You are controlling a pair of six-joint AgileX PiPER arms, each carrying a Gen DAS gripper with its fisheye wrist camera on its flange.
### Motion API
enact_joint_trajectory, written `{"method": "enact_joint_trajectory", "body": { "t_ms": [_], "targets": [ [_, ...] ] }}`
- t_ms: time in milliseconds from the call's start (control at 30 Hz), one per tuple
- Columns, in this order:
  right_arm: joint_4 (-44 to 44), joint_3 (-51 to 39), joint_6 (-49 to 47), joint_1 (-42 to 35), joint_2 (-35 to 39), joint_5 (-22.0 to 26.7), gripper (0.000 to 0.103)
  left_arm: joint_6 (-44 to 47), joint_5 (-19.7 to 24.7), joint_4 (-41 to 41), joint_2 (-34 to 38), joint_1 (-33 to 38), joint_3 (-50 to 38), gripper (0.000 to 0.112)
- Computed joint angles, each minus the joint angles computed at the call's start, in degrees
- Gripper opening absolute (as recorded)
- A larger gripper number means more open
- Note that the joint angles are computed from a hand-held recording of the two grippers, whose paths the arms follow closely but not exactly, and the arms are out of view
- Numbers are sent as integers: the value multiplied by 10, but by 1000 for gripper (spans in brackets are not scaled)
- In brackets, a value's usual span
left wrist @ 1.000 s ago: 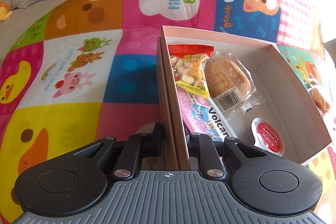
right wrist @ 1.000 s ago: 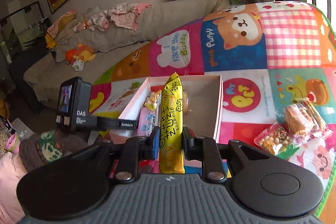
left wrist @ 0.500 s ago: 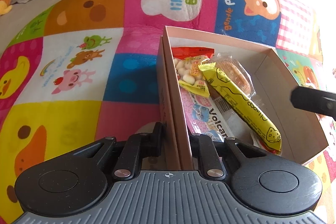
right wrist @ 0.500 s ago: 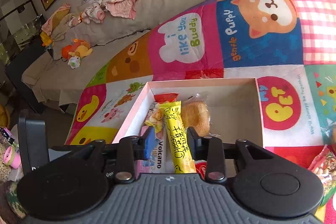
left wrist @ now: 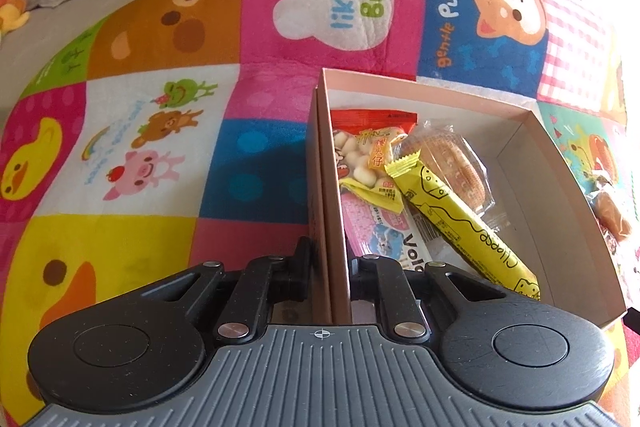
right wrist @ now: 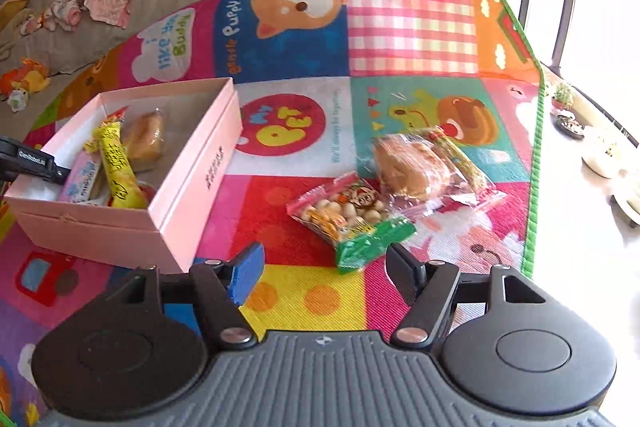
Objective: Organize objects
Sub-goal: 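Lower the yellow stick snack into the pink box and open the right tool, then grasp the green-and-white bag of round snacks with the right tool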
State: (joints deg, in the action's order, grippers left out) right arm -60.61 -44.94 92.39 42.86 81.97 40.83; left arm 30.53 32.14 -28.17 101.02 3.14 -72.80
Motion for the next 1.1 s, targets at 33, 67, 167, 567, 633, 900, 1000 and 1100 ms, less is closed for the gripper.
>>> {"method": "enact_joint_trajectory", "body": {
  "t_ms": [33,67,167,567,633,900,1000,1100],
  "targets": [
    [-7,10,13,-1,-3,-2,71,0,-10,8,-5,-5,6,14],
    [-15,19,23,-7,-4,-8,72,-1,-18,17,-8,-9,11,14],
    [-37,28,48,-26,6,-30,77,1,-36,28,-16,-16,27,13],
    [-9,-37,-58,-196,91,-220,89,1,-28,16,-13,-12,33,13],
    [6,-31,-70,-192,82,-231,89,13,-28,4,-14,-8,37,13],
    [31,15,-102,-123,19,-201,89,28,-26,-25,-8,-1,35,14],
    [11,-1,-73,-123,35,-171,89,42,-32,-37,-9,1,40,14],
    [-9,-29,-51,-132,68,-160,89,54,-29,-46,-9,4,40,14]
  ]
}}
